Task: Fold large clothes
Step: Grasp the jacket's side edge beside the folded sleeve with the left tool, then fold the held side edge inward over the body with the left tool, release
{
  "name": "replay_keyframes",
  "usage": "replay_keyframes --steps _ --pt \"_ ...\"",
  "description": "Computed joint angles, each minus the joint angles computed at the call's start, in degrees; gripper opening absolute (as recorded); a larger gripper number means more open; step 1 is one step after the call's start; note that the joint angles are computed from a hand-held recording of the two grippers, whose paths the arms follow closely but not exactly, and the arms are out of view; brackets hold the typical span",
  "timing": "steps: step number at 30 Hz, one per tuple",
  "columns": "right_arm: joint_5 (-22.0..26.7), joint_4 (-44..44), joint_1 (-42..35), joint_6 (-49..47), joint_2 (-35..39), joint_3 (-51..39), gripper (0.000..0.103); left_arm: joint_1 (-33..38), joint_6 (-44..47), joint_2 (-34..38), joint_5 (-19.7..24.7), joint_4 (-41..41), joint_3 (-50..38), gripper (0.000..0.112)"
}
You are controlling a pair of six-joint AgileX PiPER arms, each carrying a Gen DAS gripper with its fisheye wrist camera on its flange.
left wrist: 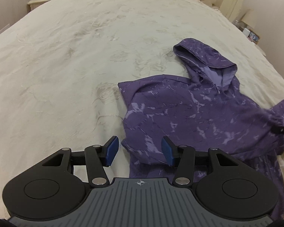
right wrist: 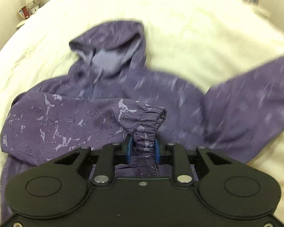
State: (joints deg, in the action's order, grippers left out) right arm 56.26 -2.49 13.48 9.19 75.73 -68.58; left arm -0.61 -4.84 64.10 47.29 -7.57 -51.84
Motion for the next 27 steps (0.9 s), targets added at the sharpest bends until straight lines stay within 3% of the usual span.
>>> replay_keyframes --steps 4,8,12,14,15,17,18,22,27 --pt "1.6 0.0 -1.8 -0.1 3.0 -2.2 0.032 1.4 3.8 3.0 -1.7 -4.1 -0.5 0.048" --pt "3.2 -10.2 2.0 7.2 6.5 -1.3 0.032 2.9 7.4 6.8 -3.3 -7.4 -1.6 0.048" --pt "4.4 -6.8 -0.5 6.2 6.8 -0.5 0.035 5.2 13.8 10.4 -4.1 -12.2 -1.8 0.047" --pt "4.9 -6.6 -0.5 5.8 6.9 -0.8 0.039 7.7 21.1 11.3 -3.0 -18.6 -1.0 0.039" --pt "5.5 -6.6 -0.3 6.1 6.8 -1.0 0.042 8.6 24.9 11.2 -2.5 -21.4 -0.3 0.021" --pt "6.5 -7.9 0.8 8.3 6.1 -1.6 0.055 7.7 26.2 9.2 -4.1 -20.6 2.1 0.015" --pt "6.9 -9.2 2.0 10.3 5.8 -2.1 0.062 7.4 24.9 8.0 -4.6 -19.7 3.3 0.013" --pt "8.4 -14.9 8.3 17.5 4.6 -4.9 0.063 10.5 23.6 4.1 -4.6 -22.2 7.5 0.01" --pt "6.6 -12.5 14.7 15.0 9.0 -14.3 0.064 11.7 25.0 3.9 -4.8 -25.0 7.6 0.01"
